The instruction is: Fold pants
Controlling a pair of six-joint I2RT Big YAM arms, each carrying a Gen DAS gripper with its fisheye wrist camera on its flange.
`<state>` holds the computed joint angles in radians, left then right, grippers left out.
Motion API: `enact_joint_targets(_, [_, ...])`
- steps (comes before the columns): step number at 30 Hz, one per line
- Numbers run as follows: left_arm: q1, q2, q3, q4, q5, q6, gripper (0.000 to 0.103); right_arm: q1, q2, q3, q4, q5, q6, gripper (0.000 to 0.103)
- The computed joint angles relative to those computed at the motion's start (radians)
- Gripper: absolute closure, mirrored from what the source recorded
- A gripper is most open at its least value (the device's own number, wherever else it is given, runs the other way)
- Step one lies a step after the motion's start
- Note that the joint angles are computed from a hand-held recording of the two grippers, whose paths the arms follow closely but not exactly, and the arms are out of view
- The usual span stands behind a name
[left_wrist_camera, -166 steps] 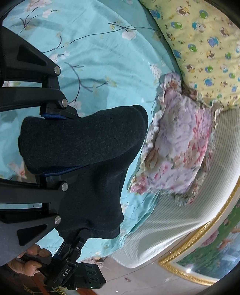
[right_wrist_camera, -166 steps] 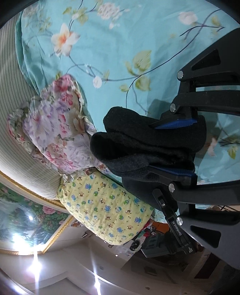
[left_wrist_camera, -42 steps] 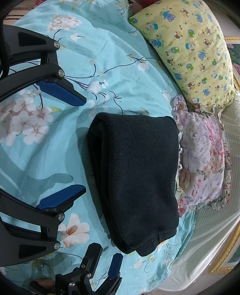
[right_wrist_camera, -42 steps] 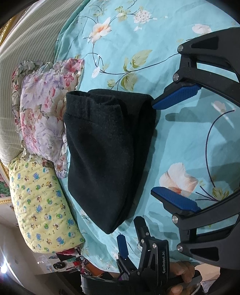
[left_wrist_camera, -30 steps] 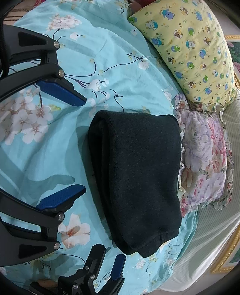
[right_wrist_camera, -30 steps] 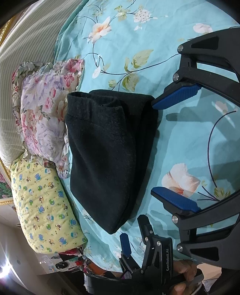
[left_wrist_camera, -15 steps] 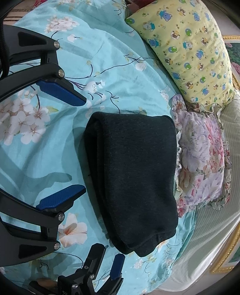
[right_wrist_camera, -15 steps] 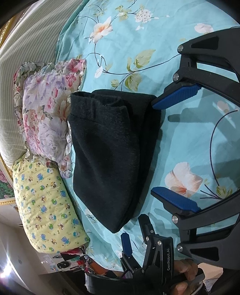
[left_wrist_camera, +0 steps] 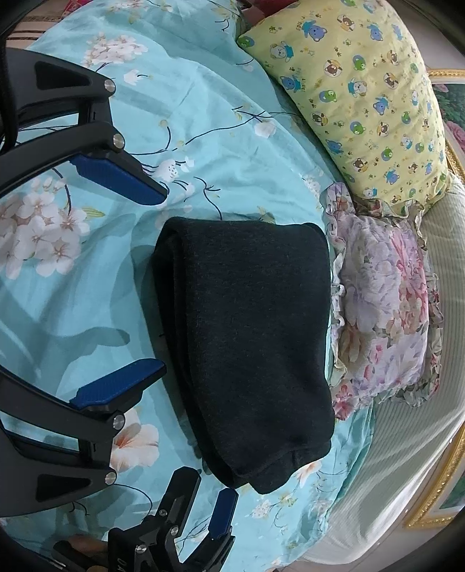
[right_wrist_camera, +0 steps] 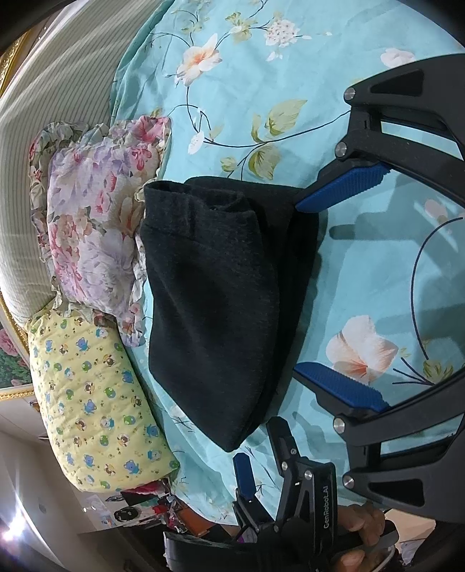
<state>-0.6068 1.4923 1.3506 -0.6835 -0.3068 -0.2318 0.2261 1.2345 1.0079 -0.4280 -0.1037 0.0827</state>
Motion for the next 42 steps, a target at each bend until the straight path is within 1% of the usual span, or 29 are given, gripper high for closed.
enact_joint_targets(4, [0.005, 0.004, 0.006, -0.006, 0.013, -0.006, 0.015, 0.0, 0.003, 0.003, -0.002, -0.003, 0.0, 0.017])
enact_joint_targets(10, [0.006, 0.009, 0.011, -0.013, 0.007, -0.009, 0.014, 0.0, 0.004, 0.005, -0.003, -0.004, -0.001, 0.017])
enact_joint_targets(15, [0.013, 0.019, 0.023, -0.025, 0.025, -0.015, 0.014, -0.001, 0.003, 0.006, -0.003, -0.004, 0.001, 0.017])
enact_joint_targets(19, [0.016, 0.013, 0.017, -0.012, 0.03, -0.021, 0.014, -0.002, 0.005, 0.008, -0.002, -0.005, 0.001, 0.017])
enact_joint_targets(22, [0.019, 0.011, 0.02, -0.015, 0.041, -0.023, 0.014, -0.005, 0.001, 0.006, 0.003, -0.009, 0.006, 0.017])
enact_joint_targets(42, [0.013, 0.008, 0.04, -0.02, 0.023, -0.016, 0.014, -0.02, -0.016, 0.012, 0.0, -0.014, 0.006, 0.017])
